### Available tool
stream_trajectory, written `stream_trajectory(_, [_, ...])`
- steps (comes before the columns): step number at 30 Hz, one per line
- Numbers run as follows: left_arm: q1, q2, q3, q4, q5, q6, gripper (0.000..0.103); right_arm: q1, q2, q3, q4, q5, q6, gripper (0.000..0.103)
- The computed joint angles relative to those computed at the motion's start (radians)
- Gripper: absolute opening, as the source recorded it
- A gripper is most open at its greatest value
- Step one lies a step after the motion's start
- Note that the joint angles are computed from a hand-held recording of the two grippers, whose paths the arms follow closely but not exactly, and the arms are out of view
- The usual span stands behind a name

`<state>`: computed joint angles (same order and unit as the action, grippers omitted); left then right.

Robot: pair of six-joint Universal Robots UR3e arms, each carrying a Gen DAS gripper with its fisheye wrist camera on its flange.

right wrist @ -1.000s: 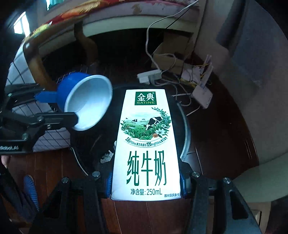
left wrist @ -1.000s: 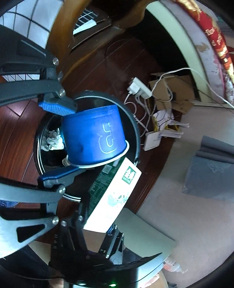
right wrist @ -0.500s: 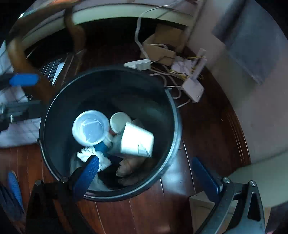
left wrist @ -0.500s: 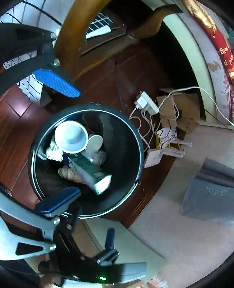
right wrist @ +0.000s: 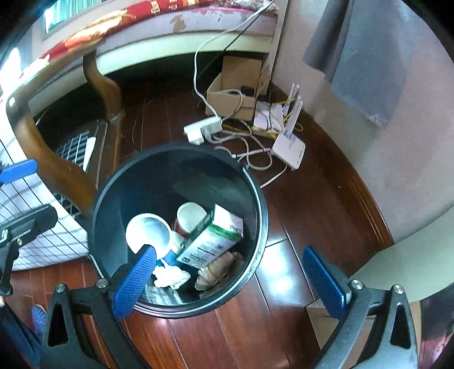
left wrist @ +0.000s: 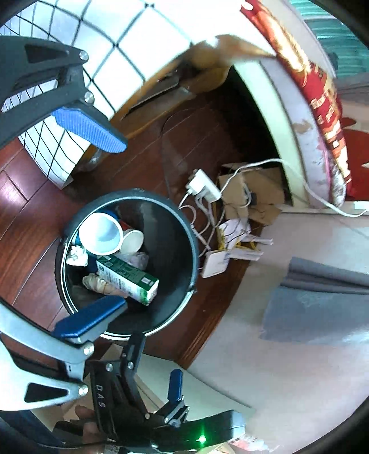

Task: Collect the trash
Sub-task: 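Move both grippers back to the red bag and yellow cloth on the table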

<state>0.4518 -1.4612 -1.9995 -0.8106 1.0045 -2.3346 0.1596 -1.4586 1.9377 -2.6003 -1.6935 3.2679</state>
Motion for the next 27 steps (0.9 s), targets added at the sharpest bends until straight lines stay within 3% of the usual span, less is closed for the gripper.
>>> stream_trajectory(12, [0.116, 0.14, 0.024, -0.096, -0.09, -0.004, 0.102, 0.121, -0.065, -0.142, 0.082, -0.054, 0.09, 0.103])
stream_trajectory(27, [0.299, 0.207, 0.089, -0.205, -0.197, 0.069, 0.102, 0.239, 0.027, -0.357, 0.097, -0.101, 0.12, 0.103])
